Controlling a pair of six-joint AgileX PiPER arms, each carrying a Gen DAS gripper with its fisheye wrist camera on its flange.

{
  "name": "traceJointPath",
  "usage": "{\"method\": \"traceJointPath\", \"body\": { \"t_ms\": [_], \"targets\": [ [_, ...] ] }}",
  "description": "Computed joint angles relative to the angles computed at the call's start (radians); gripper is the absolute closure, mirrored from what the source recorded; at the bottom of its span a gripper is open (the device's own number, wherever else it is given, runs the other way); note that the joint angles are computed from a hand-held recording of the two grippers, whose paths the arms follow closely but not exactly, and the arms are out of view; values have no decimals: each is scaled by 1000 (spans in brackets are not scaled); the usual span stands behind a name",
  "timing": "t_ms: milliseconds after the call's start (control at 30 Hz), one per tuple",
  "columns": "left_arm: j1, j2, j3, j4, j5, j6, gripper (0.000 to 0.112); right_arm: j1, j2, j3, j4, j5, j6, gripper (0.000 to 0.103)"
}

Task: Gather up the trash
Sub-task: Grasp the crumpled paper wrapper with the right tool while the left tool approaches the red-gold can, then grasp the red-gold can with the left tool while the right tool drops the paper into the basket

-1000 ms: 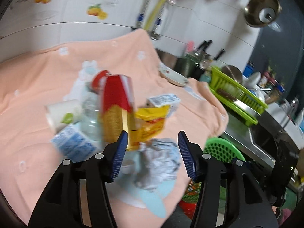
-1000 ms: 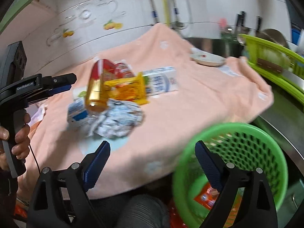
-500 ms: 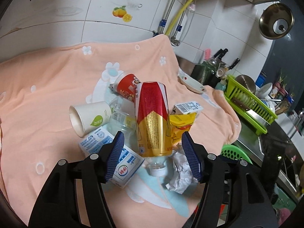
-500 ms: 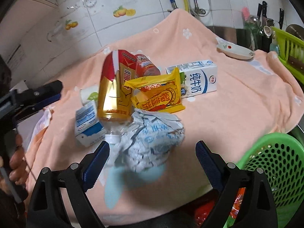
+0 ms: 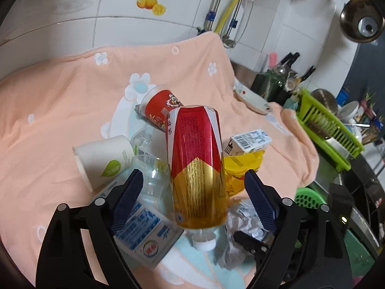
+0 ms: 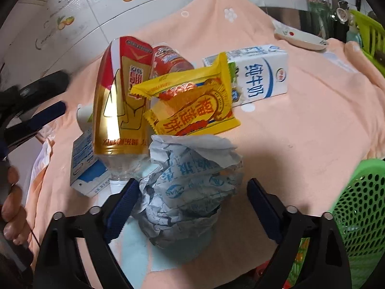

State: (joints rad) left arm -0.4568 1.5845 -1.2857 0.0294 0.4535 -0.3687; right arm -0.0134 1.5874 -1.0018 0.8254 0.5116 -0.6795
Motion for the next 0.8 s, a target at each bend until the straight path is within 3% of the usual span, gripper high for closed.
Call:
{"method": "traceJointPath", "body": {
  "t_ms": [133,233,467,800],
  "targets": [
    [-2,87,-99,9,52,-15,26,0,-13,12,42,9,-55,43],
    [0,136,-152,-10,71,-7,26,0,-44,38,67,1,-95,50],
    [-5,221,-241,-35,102,10,28,-6,-128,107,87,-26,-160,53],
    [15,262,-282,-116,105,82,49,-87,-263,177,119,17,-238,54]
  ]
}}
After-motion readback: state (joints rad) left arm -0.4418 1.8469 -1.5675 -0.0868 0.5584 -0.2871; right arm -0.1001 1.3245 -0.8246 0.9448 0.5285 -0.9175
